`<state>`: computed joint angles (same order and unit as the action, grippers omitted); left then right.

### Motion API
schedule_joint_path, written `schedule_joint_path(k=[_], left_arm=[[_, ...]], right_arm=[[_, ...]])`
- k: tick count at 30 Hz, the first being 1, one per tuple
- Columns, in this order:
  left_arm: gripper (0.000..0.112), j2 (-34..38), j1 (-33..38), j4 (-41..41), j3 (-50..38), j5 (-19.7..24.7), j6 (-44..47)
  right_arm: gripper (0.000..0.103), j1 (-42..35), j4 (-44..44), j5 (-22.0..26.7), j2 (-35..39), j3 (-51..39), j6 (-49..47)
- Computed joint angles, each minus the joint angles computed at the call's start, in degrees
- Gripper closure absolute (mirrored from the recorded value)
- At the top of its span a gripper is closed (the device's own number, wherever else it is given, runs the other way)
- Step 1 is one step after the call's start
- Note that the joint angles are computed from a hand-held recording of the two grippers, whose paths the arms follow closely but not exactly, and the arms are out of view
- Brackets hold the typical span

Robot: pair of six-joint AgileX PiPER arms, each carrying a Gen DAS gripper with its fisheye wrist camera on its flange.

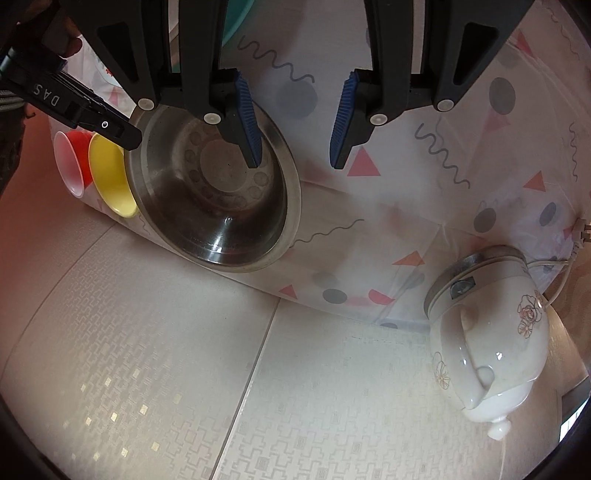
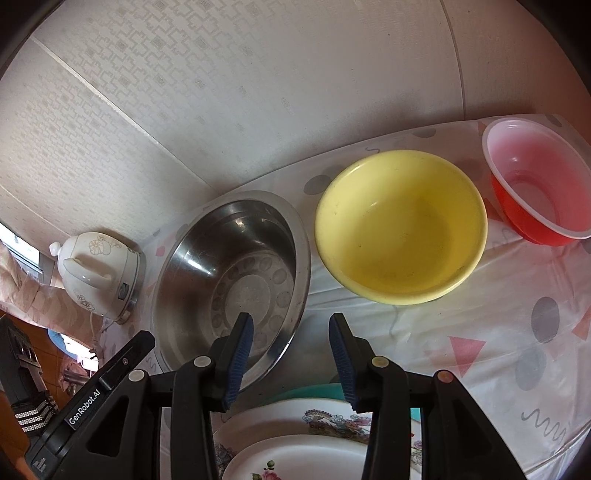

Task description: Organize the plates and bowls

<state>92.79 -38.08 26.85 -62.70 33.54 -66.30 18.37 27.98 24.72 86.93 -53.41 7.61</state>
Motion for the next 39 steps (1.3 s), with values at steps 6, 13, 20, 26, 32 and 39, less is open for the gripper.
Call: schedule_joint_path(k=[6, 13, 20, 26, 32, 39], left_arm=[[0.075, 2.0, 0.6, -2.2, 0.0, -2.9, 2.2], [0.095, 3.5, 2.7, -7.6, -0.7, -5.8, 6.2], [0.094, 1.3, 1.7, -6.2, 2.5, -7.5, 4.5], [0.093, -3.9, 1.0, -0.9, 8.2, -7.0, -3.5], [0.092, -11.2, -0.6, 4.6, 14.8, -3.0, -11.5], [0.09, -20.3, -5.7, 10.3, 22.4, 4.8, -20.3]], right_arm=[[0.06, -0.4, 1.0, 1.4, 2.3, -1.1, -1.2], [0.06, 0.2, -2.3, 2.3, 4.4, -3.4, 0.7], [0.068, 3.0, -8.0, 2.8, 6.1, -5.6, 2.3], [0.068, 7.1, -12.2, 4.2, 6.5, -8.6, 3.9], [0.068, 11.8, -12.3, 4.4, 6.8, -9.3, 3.0], [0.066, 18.0, -9.5, 4.6, 5.5, -7.6, 0.9]])
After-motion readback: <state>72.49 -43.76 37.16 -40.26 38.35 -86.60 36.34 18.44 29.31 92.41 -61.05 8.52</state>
